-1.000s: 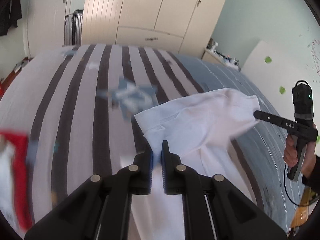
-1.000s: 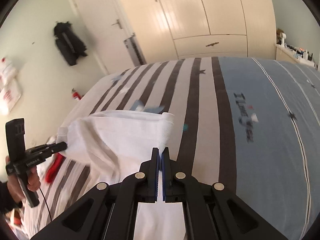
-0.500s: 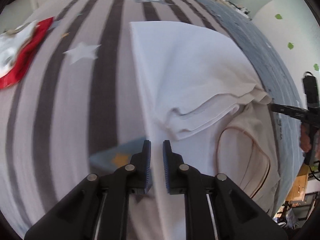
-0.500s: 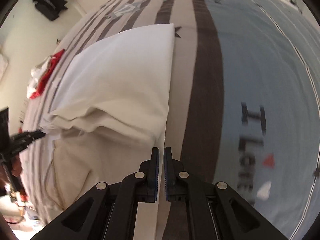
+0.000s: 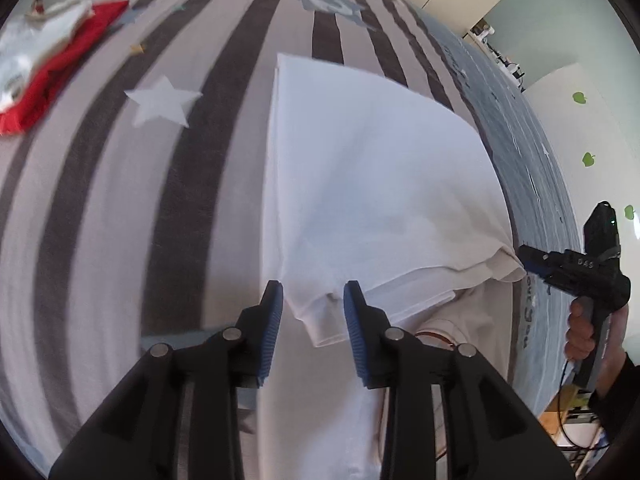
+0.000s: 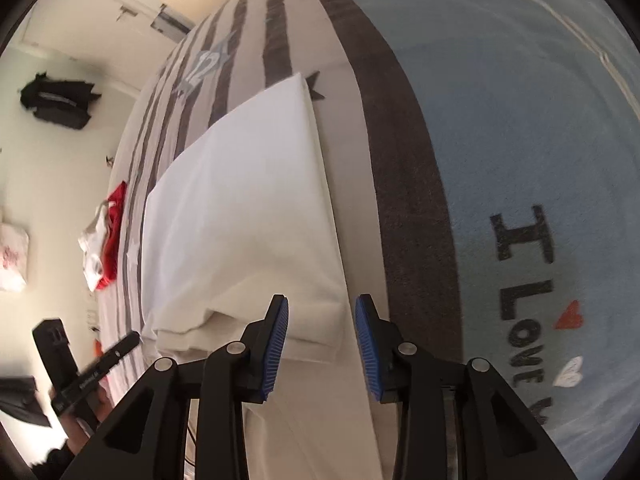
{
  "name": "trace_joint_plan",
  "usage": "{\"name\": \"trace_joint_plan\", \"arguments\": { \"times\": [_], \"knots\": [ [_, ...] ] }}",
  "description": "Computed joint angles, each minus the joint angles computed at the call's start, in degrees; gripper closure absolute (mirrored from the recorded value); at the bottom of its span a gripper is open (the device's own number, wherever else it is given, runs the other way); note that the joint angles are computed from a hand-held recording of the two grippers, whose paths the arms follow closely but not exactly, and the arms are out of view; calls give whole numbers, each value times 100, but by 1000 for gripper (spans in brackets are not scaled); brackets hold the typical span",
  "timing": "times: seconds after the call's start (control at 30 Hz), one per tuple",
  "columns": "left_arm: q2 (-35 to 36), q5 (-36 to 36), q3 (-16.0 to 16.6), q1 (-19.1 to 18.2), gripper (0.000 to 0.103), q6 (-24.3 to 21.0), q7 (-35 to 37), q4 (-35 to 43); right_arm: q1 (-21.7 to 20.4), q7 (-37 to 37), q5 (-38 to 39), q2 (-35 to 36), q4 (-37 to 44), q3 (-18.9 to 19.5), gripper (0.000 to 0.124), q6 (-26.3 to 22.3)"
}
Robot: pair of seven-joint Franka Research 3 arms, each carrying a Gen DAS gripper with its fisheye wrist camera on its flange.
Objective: Fold clothes
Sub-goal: 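Fold the lifted shirt end over the body with both grippers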
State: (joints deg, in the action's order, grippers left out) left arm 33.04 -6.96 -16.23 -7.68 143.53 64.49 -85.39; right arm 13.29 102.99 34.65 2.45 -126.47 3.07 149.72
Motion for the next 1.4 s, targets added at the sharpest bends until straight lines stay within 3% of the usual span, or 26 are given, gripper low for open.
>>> {"name": "trace_joint_plan", "arguments": {
  "times": [0.17,0.2,0.27,0.37,0.53,0.73,0.87,1.4],
  "knots": [
    [261,372,106,-234,75,-488,27,410,60,-17,-60,206,134,51,94,-46],
    [295,373,97,-234,82,-519,46,436,74,23,-160,261,184,52,96,-71],
    [340,489,151,-290,96,-570,48,487,85,-8,-219,330,247,66,113,-90],
    [341,654,197,-332,100,-534,127,534,105,-58,-307,355,284,78,115,-86],
    [222,784,260,-292,100,-472,173,651,180,267,-1028,140,299,37,116,-155],
    [186,922,302,-288,100,-803,351,777,242,342,-1385,56,547,84,117,-711],
    [-125,763,222,-179,100,-701,455,38,268,402,-1323,112,408,96,118,-600],
    [-361,767,221,-193,100,-581,357,-407,431,803,-1404,49,163,164,119,-352]
  ]
}}
